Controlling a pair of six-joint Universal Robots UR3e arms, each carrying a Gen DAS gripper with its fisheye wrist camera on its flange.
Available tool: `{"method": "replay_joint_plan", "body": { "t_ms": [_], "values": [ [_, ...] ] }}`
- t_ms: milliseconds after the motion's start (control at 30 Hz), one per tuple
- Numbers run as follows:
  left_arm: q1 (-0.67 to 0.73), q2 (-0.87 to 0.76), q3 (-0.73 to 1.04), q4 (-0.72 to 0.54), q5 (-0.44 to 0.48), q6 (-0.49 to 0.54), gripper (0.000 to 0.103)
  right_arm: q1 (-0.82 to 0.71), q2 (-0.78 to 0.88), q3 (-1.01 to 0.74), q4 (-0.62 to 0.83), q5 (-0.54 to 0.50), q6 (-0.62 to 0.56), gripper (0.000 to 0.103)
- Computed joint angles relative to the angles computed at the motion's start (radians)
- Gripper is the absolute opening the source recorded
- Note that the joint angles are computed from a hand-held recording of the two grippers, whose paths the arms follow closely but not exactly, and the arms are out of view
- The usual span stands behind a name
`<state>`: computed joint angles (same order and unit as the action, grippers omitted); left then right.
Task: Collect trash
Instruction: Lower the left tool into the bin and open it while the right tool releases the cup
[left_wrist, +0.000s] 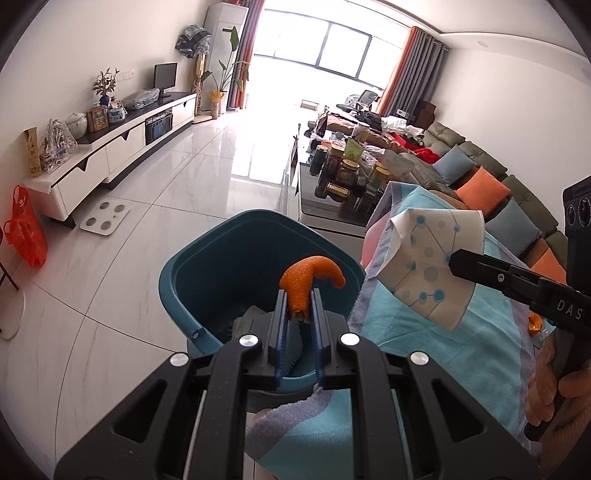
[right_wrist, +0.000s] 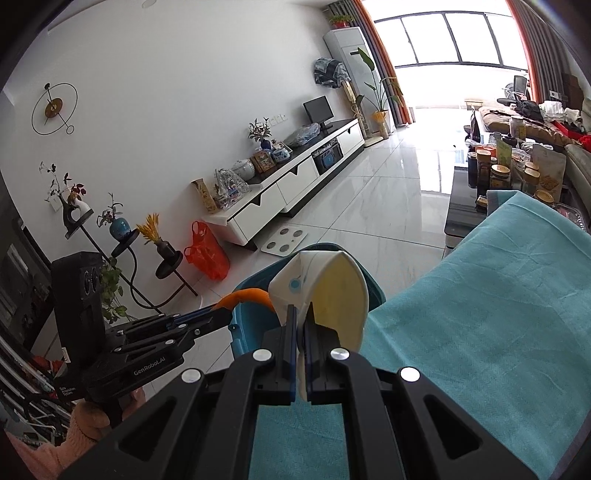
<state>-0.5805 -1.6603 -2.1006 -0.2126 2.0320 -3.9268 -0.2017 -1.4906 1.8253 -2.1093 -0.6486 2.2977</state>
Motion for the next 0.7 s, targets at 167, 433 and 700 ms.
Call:
{"method": "replay_joint_plan", "body": {
  "t_ms": [167, 433, 700],
  "values": [
    [0.005, -0.025, 0.020, -0.018, -0.004, -0.017, 0.012, 0.051, 0.057, -0.045, -0.054, -0.026, 0.065, 0.003],
    [0.045, -0.042, 0.024, -0.031, -0.027, -0.021, 0.012, 0.128, 0.145, -0.108, -0.134, -0.070, 0.161, 0.003],
    [0.084, -0.081, 0.038, -0.041, -0.052, -0.033, 0.012, 0.203, 0.228, -0.176, -0.189, -0.127, 0.235, 0.003]
  ]
}}
